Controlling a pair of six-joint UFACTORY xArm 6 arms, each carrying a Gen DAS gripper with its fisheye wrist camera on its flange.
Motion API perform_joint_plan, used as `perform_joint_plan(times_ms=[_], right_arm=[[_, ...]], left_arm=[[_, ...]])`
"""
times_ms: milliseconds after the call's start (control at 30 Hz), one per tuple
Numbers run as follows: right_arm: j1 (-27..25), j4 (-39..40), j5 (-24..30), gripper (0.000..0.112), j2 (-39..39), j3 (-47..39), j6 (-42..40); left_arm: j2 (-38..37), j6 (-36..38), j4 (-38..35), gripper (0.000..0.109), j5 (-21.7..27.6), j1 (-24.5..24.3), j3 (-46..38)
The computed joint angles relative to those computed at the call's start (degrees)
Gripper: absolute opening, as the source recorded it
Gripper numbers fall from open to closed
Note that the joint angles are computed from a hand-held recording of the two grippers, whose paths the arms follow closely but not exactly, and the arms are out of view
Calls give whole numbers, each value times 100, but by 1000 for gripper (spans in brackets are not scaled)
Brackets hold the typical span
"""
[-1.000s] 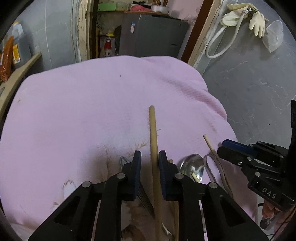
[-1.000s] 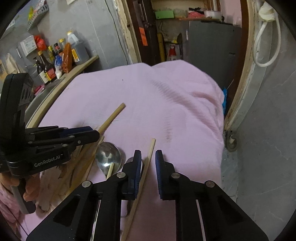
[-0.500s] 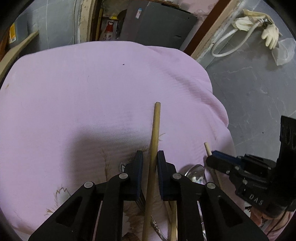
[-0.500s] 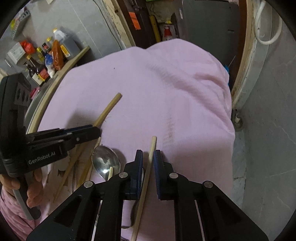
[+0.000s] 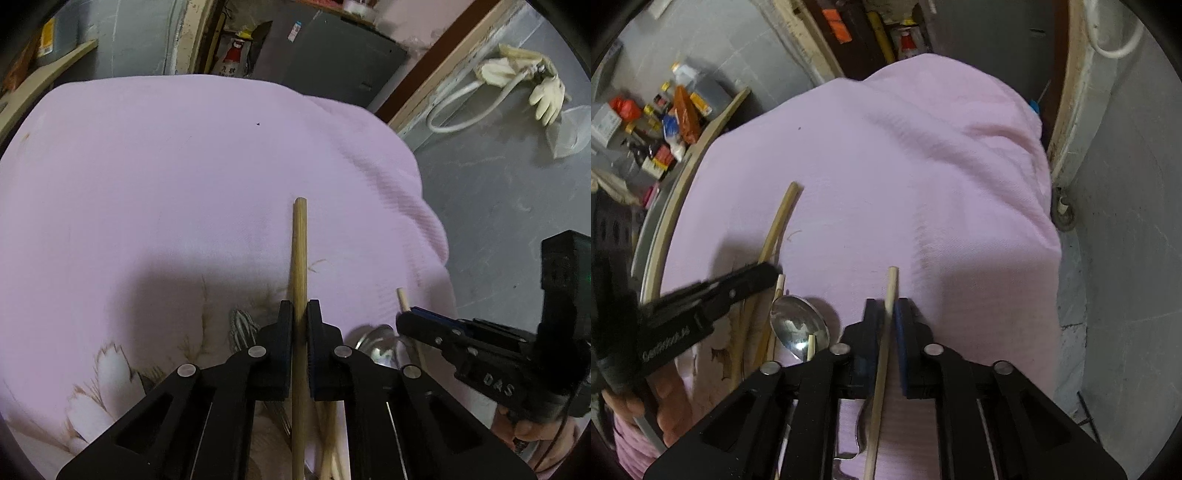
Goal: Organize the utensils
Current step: 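Grasp a wooden chopstick with the left tool while the right tool grasps another chopstick, then lift the chopsticks and drop them into the white caddy with both tools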
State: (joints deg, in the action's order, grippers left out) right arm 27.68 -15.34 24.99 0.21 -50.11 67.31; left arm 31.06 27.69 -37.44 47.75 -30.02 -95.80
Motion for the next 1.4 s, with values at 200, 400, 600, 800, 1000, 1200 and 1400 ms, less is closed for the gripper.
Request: perform_joint_plan(times_ms=[200,400,600,800,1000,1200,1400], right_arm=[[68,-1691,-542,4,-335,452,1661],[124,-3190,-738,3,-656,706,3037],[598,-5103,-178,3,-1044,728,4757],[2168,-6725,1987,3,-1213,615,5925],[3349,-7389,3976,3,-805,178,6151],[3631,-8220,4670,3,-486,-369,6050],[3328,-9181,4217,3,34,-1272,6158]], left_arm=[[-816,893,-790,5,-824,-40,1151],[-1573,1910,-1745,5,-1415,-106,2063],[-2167,2773,-2756,5,-1753,-181,2717],[-2955,4505,-4573,5,-2060,-144,3528],[-3645,6101,-6336,5,-2074,25,4068],[-4251,7411,-7548,5,-1990,386,4274],[-4443,7519,-7682,5,-1778,1021,4142]])
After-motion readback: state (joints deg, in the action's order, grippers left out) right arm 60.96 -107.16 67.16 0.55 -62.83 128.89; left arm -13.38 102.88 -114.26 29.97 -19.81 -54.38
